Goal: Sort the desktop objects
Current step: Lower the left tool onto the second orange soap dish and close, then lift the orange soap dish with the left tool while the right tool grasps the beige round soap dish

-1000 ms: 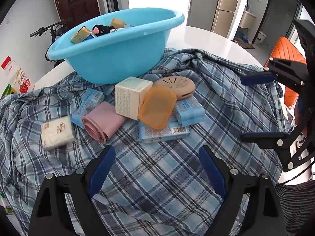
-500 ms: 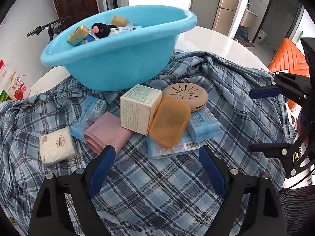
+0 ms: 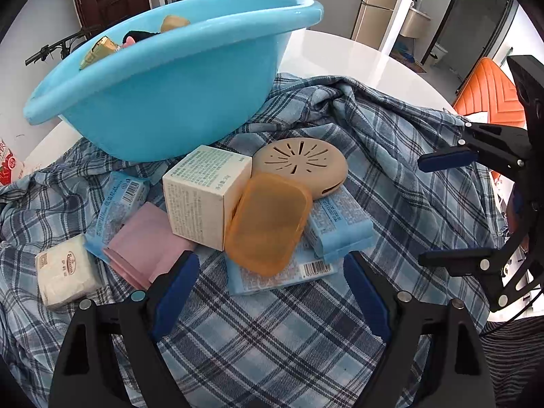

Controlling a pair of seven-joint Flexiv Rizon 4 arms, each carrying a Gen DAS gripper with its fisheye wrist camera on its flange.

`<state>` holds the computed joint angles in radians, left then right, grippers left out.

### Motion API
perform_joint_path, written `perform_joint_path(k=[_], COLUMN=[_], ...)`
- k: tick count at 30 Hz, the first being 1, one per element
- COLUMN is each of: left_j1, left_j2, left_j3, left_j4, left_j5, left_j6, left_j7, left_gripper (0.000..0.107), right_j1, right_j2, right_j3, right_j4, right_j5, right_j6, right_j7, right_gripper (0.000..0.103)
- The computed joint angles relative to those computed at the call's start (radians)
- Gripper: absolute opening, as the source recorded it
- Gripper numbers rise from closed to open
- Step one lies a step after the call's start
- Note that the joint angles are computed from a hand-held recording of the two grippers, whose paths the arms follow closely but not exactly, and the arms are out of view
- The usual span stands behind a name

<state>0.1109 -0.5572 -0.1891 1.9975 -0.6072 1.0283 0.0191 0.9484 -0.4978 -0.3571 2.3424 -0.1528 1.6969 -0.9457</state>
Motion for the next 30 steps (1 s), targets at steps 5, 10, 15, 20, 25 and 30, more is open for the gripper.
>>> perform_joint_path(k=[5,10,15,20,25,30], left_j1=[-0.007,-0.017,-0.017,0.003,0.021,0.032], left_j2=[-0.016,-0.034,-0.041,-0.025,0.016,0.057], left_j3=[0.002,0.005,-0.001,-0.014,-0.053,-0.019], left_j4=[-0.016,-0.038,-0.045,-0.041,0.036,0.052], left_j5=[0.014,0.034,0.044,0.005,-0.108,-0.128], left_j6=[-0.002,-0.025,-0.048,-0.099,0.019,-0.04], left_j7=[-0.016,-0.041,-0.044,-0.023,0.121,0.159], left_gripper=[0.089,0.089,0.088,0.053,0.045,0.045], right_j1=[-0.028,-0.065,-0.06,-0.037,-0.053,-0.034], right_j2=[-0.004,-0.013,0.001,0.005,0.002,0.003], right_j3=[0.021,0.057,0.053,0.019,0.038,0.028], right_j4=[-0.003,-0.011,0.008,0.025,0.015,0.013], right_j5=[-0.001,0.012,0.015,0.023,0.017,0.007], right_j6=[0.005,0.012,-0.003,-0.001,-0.003,0.001], right_j7=[-0.005,-0.008,-0.001,0.025,0.033,0.028], right_gripper=[0.082,0.082,0.082,0.082,0.082,0.082])
